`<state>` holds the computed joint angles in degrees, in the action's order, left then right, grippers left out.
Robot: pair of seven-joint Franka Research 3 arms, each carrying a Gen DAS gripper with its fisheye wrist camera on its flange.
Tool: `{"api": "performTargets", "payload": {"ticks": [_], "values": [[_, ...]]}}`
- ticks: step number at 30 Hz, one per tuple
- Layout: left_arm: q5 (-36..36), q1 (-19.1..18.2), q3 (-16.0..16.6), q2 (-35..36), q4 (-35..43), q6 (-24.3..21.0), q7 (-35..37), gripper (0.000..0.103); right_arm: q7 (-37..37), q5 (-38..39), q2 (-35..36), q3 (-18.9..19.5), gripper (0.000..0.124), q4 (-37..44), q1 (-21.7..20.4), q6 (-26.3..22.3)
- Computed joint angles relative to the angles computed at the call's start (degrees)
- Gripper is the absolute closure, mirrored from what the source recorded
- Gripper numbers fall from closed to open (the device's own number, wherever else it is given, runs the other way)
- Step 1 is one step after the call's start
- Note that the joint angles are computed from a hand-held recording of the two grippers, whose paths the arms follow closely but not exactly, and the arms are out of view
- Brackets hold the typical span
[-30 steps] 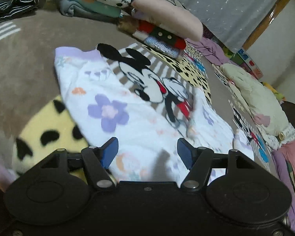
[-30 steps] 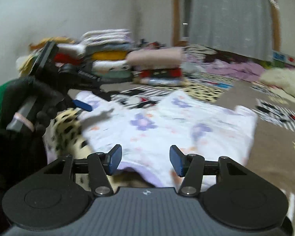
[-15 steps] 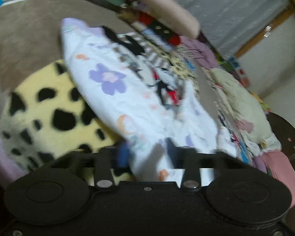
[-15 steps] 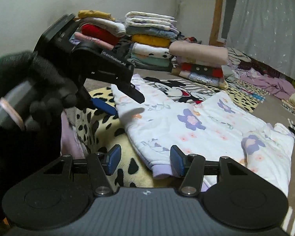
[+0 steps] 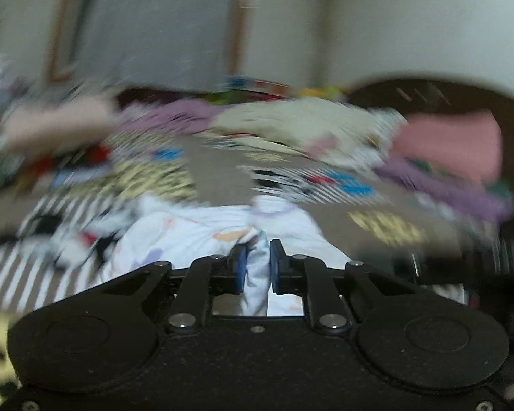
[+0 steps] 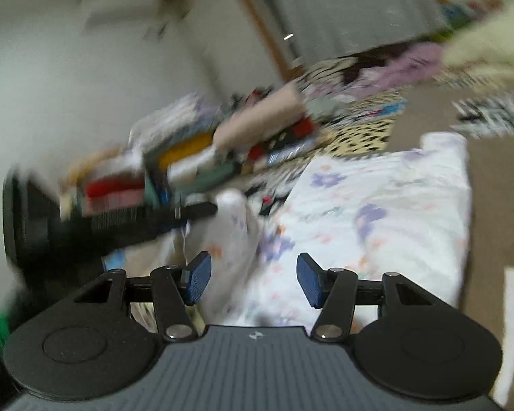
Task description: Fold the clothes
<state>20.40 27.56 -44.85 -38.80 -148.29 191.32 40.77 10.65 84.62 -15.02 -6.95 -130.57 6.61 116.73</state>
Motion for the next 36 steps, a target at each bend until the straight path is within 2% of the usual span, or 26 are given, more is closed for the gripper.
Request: {"api": "performTargets", "payload": {"ticks": [4, 6, 9, 12, 14, 15, 16, 17, 18, 19, 20, 22, 25, 28, 29, 30, 33, 34, 36], "values": [[9.4, 1.4, -4.1, 5.1, 5.1, -3.1, 11.6, 0.092, 6.8, 5.4, 3.3, -2.8, 0.066, 1.8, -2.1, -5.1], [14.4, 2.8, -7.1, 6.9, 7.4, -6.5, 17.1, 0.092, 7.5, 6.6, 4.1, -2.9, 0.062, 2.3, -3.3, -6.3], [19.7, 2.3, -8.4, 11.2, 9.4, -10.5, 20.8, 0.092, 6.7, 6.9, 4.2, -2.3, 0.058, 2.5, -4.5, -6.3], [21.3, -2.5, -4.0, 13.9, 9.2, -11.6, 21.8, 0.092, 5.7, 5.2, 3.9, -1.5, 0.058, 2.7, -4.9, -5.2], [21.5, -6.5, 0.2, 15.1, 8.7, -11.7, 22.3, 0.091, 5.1, 3.9, 3.8, -0.9, 0.058, 3.0, -4.8, -3.4], [21.8, -7.3, 1.2, 15.0, 8.3, -11.3, 21.6, 0.091, 4.9, 3.4, 3.8, -0.7, 0.058, 3.2, -4.7, -2.8], [21.5, -9.1, 2.8, 15.1, 7.9, -11.3, 21.0, 0.082, 4.8, 2.9, 3.8, -0.6, 0.058, 3.4, -4.6, -2.2], [21.1, -11.0, 4.5, 15.2, 7.4, -11.2, 20.4, 0.060, 4.7, 2.5, 3.9, -0.6, 0.058, 3.5, -4.6, -2.0], [20.4, -14.7, 7.8, 15.2, 6.3, -10.6, 20.6, 0.047, 4.5, 2.1, 3.9, -0.5, 0.058, 3.5, -4.5, -1.7], [20.2, -16.6, 9.6, 15.0, 5.5, -9.6, 20.1, 0.040, 4.1, 2.0, 3.8, -0.5, 0.058, 3.6, -4.4, -1.6], [19.8, -18.8, 11.5, 14.7, 4.8, -9.5, 19.8, 0.040, 3.7, 1.9, 3.7, -0.5, 0.058, 3.6, -4.3, -1.5], [17.6, -25.9, 17.6, 13.9, 3.3, -11.5, 21.0, 0.040, 1.7, 1.8, 3.1, -0.4, 0.058, 3.3, -4.0, -1.1], [10.4, -39.2, 30.5, 11.8, -0.2, -12.3, 24.6, 0.040, -3.1, 1.3, 1.7, -0.1, 0.058, 2.7, -3.3, 0.0], [3.6, -45.9, 38.8, 7.6, -4.2, -10.5, 26.0, 0.040, -10.5, 0.3, -0.5, 0.6, 0.058, 1.3, -2.2, 2.8], [3.4, -46.6, 41.0, 5.9, -5.6, -8.9, 24.2, 0.040, -13.2, -0.3, -1.3, 0.8, 0.058, 0.8, -1.7, 3.8], [-0.8, -46.5, 41.6, 4.2, -7.3, -7.1, 25.4, 0.040, -15.9, -0.9, -2.1, 1.1, 0.058, 0.2, -1.2, 4.9], [-6.2, -39.5, 38.9, 0.8, -11.4, 0.4, 17.3, 0.040, -25.0, -2.7, -4.4, 2.7, 0.058, -1.8, 0.9, 10.7], [-8.6, -36.6, 37.0, 0.3, -12.5, 2.8, 14.0, 0.040, -27.8, -3.1, -4.9, 3.4, 0.056, -2.5, 1.8, 13.3], [-12.8, -35.3, 37.4, 0.7, -14.5, 8.6, 7.5, 0.040, -33.5, -3.7, -5.8, 4.7, 0.054, -3.7, 3.7, 18.8]]}}
